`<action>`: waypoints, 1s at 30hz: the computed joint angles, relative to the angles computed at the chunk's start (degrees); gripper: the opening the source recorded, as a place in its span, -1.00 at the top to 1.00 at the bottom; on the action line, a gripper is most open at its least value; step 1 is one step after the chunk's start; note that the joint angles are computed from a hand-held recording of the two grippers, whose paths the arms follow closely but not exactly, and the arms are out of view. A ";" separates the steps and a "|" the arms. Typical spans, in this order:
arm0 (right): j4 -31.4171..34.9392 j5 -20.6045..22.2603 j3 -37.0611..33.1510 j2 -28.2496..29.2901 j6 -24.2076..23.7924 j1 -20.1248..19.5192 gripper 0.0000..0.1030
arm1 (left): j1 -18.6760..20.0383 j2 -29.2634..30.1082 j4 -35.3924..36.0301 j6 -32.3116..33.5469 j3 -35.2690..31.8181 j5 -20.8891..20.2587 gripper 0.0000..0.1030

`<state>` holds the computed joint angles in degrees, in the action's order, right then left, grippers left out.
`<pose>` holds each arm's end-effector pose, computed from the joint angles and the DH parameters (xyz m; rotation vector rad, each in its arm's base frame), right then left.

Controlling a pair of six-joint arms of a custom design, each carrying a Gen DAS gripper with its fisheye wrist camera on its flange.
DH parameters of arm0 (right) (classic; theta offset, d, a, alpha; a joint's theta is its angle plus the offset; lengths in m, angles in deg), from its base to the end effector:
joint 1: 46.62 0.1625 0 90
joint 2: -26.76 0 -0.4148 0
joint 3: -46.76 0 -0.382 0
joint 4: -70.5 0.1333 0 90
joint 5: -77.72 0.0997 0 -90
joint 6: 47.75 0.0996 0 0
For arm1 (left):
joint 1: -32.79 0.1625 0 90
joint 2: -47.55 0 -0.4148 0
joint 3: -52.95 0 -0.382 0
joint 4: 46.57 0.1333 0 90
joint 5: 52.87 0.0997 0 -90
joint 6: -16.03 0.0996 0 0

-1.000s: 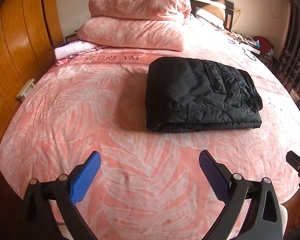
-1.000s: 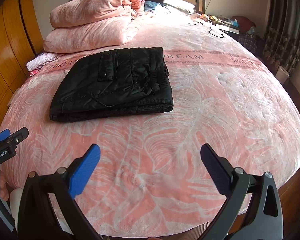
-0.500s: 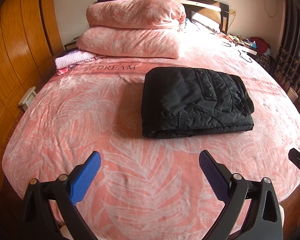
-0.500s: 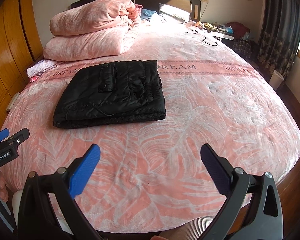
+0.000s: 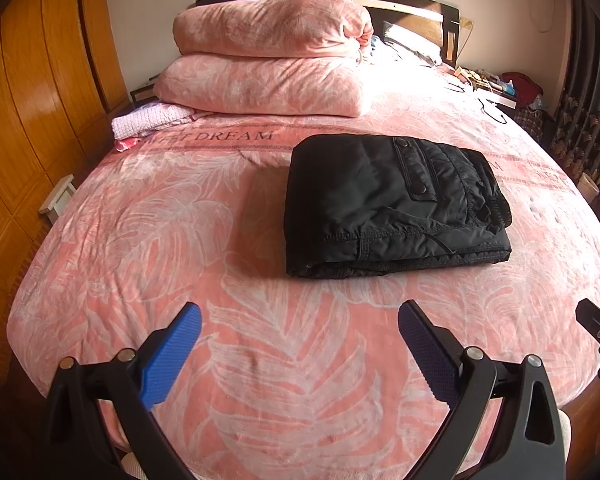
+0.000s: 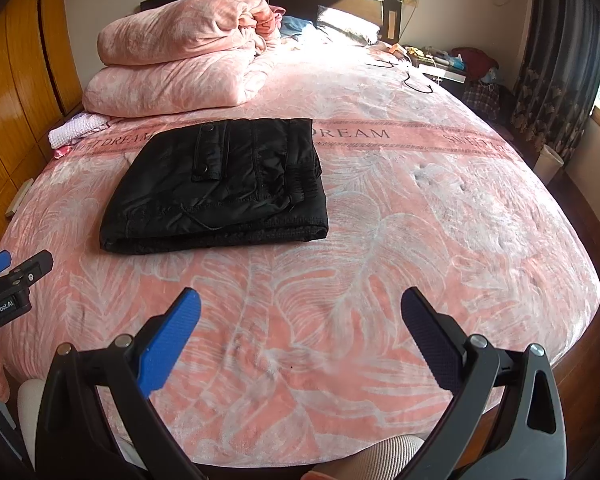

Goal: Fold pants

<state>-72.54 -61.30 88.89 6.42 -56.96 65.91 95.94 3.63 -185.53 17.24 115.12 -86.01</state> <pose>0.3843 -0.7746 0.1608 0.3393 -2.2426 0.7440 -0.1567 -0.7894 0.3347 0.2111 2.1626 -0.8337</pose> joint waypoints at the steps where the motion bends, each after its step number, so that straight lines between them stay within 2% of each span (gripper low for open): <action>1: 0.10 -0.11 -0.26 0.17 -0.12 0.02 -0.95 | 0.05 0.05 0.18 -0.07 -0.09 0.00 -0.93; 30: 1.17 -0.19 -2.63 1.48 -0.56 -0.11 -0.95 | 0.47 0.94 1.33 0.44 -1.46 0.29 -0.93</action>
<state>-71.36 -61.49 86.26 7.89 -57.52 65.80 96.41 4.57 -184.19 17.68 113.66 -85.72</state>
